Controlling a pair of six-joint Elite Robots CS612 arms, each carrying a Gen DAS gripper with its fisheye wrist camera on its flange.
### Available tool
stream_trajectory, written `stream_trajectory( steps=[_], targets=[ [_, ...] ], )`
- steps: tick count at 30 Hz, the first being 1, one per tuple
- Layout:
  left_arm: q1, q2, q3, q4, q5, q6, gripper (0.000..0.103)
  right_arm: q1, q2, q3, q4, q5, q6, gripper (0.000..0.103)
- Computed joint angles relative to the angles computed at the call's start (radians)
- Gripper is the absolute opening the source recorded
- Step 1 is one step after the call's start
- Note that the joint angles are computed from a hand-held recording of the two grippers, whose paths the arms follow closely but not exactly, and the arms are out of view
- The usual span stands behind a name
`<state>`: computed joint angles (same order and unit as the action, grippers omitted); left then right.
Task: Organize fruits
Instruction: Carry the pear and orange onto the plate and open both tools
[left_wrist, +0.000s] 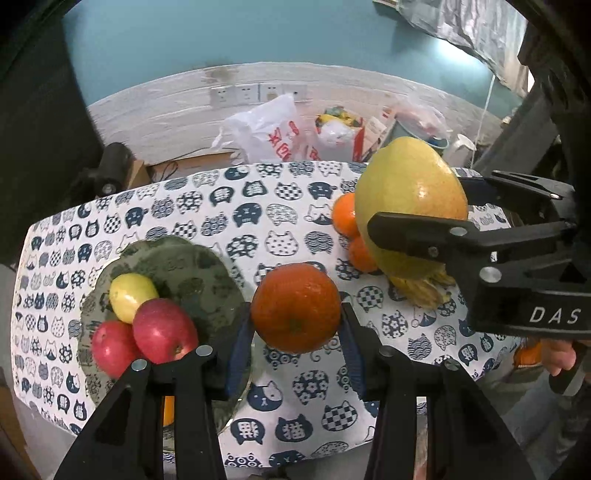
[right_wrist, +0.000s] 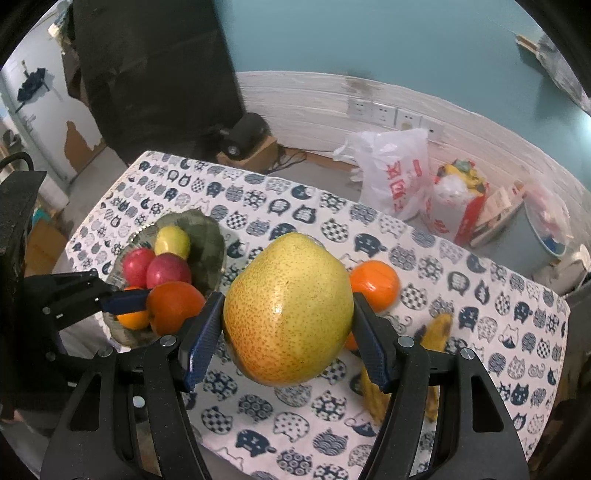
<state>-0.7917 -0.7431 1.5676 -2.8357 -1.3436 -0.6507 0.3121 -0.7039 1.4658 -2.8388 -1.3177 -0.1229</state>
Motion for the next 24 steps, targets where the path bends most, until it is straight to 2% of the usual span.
stream_trajectory(
  steps=[17,24],
  targets=[
    [0.032,-0.036,0.100,-0.043,0.009,-0.088,0.046,0.060,0.074,-0.135,0.096,0.018,-0.042,0.068],
    [0.053,-0.031,0.127,-0.040,-0.033,-0.144,0.046,0.082,0.118,-0.201,0.157,0.022,-0.063,0.068]
  ],
)
